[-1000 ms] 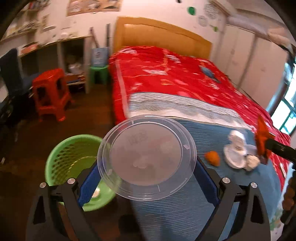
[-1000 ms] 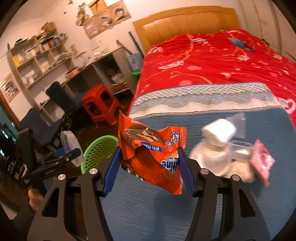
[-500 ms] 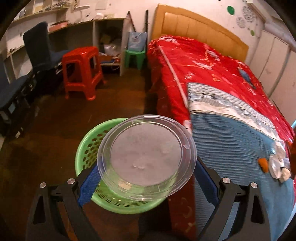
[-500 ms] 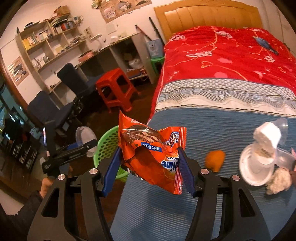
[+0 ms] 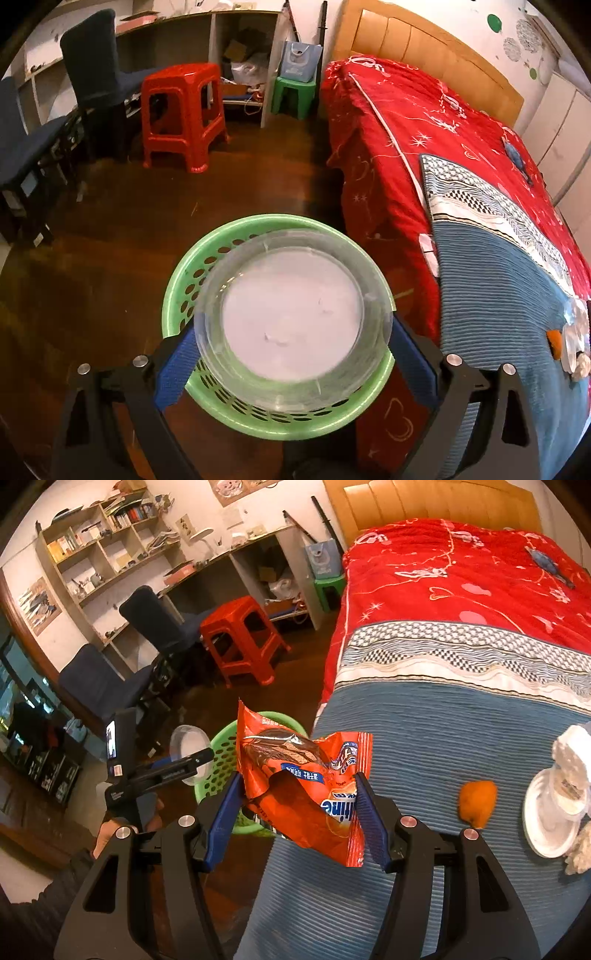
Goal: Collect trash
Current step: 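Carry the lid and wrapper to the wastebasket and open both tools to drop them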
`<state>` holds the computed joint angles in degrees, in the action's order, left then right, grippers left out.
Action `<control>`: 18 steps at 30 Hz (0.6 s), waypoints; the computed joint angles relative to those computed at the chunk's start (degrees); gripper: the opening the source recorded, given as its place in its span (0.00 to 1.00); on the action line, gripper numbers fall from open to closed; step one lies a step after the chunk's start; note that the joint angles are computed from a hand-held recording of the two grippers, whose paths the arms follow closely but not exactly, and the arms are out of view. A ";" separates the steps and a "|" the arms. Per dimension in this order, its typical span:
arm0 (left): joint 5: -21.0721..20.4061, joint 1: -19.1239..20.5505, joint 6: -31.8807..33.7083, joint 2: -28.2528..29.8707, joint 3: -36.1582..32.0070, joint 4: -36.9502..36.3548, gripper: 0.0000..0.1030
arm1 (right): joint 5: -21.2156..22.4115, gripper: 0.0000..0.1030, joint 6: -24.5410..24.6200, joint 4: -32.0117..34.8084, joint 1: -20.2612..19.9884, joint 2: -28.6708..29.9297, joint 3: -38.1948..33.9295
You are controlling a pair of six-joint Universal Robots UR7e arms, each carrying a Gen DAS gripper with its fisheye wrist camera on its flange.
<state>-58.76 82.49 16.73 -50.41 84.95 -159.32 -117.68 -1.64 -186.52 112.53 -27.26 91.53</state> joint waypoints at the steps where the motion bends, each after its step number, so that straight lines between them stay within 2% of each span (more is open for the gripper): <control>1: -0.40 0.20 -0.05 -0.13 0.08 -0.22 0.91 | 0.06 0.58 0.05 0.32 0.06 0.24 -0.40; 9: -1.38 1.14 -1.48 -2.94 2.51 -1.70 0.92 | 1.78 0.58 -0.43 3.10 0.29 2.61 -4.09; 18: 0.02 1.36 -0.64 -7.86 7.74 -6.88 0.92 | 4.15 0.58 -1.34 9.93 0.44 7.79 -12.20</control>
